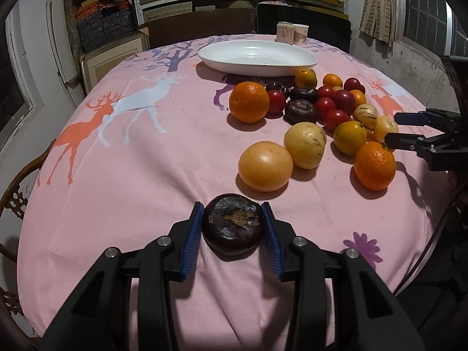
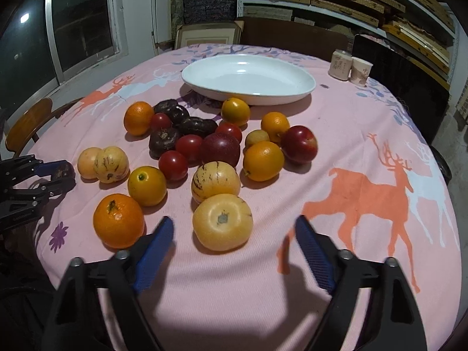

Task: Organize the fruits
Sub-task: 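Carry the mangosteen to the plate with the left gripper while the right places an orange fruit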

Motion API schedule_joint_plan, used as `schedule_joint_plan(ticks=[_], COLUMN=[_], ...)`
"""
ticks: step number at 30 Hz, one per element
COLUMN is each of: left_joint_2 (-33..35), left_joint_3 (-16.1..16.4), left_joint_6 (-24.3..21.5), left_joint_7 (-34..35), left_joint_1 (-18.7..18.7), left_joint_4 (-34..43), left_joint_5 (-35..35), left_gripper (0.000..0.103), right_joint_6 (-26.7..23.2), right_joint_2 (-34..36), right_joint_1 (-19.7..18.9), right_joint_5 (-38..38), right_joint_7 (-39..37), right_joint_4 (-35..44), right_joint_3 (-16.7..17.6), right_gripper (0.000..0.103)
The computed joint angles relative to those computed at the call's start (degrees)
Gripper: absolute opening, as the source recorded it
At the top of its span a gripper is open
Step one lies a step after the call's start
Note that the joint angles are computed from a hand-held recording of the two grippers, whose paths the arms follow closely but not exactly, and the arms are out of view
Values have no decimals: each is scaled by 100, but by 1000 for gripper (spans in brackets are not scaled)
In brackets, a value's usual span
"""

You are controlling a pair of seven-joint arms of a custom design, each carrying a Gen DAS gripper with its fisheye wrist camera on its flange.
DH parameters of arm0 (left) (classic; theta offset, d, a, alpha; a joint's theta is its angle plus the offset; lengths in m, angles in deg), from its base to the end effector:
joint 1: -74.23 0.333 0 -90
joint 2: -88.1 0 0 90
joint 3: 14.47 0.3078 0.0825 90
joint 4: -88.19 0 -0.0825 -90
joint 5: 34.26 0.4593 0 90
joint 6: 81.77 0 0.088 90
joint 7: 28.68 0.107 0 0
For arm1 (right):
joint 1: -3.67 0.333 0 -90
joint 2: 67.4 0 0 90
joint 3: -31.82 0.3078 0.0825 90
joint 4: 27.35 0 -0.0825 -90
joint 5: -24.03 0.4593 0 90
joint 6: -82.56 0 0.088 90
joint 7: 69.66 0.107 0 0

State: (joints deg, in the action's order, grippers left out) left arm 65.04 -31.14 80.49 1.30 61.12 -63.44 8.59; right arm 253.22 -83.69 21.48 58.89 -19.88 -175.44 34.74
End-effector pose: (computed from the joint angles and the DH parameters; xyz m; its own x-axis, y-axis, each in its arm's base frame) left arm 0.4126 -0.2681 0.3642 -0.1149 -0.9911 -0.0675 -0.7410 0.1307 -0.6587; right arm 0.4983 0.1455 0.3699 0.4758 -0.8795 0.0087 -0.6644 -0.3659 -0.6517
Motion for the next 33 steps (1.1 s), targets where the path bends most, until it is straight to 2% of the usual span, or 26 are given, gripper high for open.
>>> schedule_joint_plan(ticks=[1,2,4,6,12,19,24,30,33], left_joint_2=[-6,-17,-34,-65,-195,-302,-476,2,581], left_joint_3=[26,36,46,63,211,194,78,358,468], left_joint_6=[30,55,89,116,286,317,402,383,432], left_joint_7=[9,6,7,23,275,373,369,970,1388], left_joint_1=[-12,-13,-12,-27,-95,-75,45,-86,-81], left_joint_4=[-13,-28,-45,-55,-107,-114,-29,524,1154], left_joint_5=[-34,-52,-83,-127,-387,-519,-355,-632,-777], left_gripper=[38,38,38,38,38,38,38,38,38], right_joint_6=[-194,-347,-296,-272,-375,-416,-462,-588,-641], right_joint_2=[132,208,264,220,-16,-174,-216,-52,187], right_joint_1=[-134,-68,-72,56,171,256,250,107,19], right_joint_5=[-207,-108,-132,103,612,1199,1534,1728,1722], right_joint_7=[192,109,138,-63,-543,-981,-1257,-1377,-1423], right_joint_4=[124,213,232,214,140,118,213,600,999], right_joint_3=[97,17,50,-62,-234,-441,-516,-525,-493], right_gripper=[53,52,51,43,43,43,43,43,43])
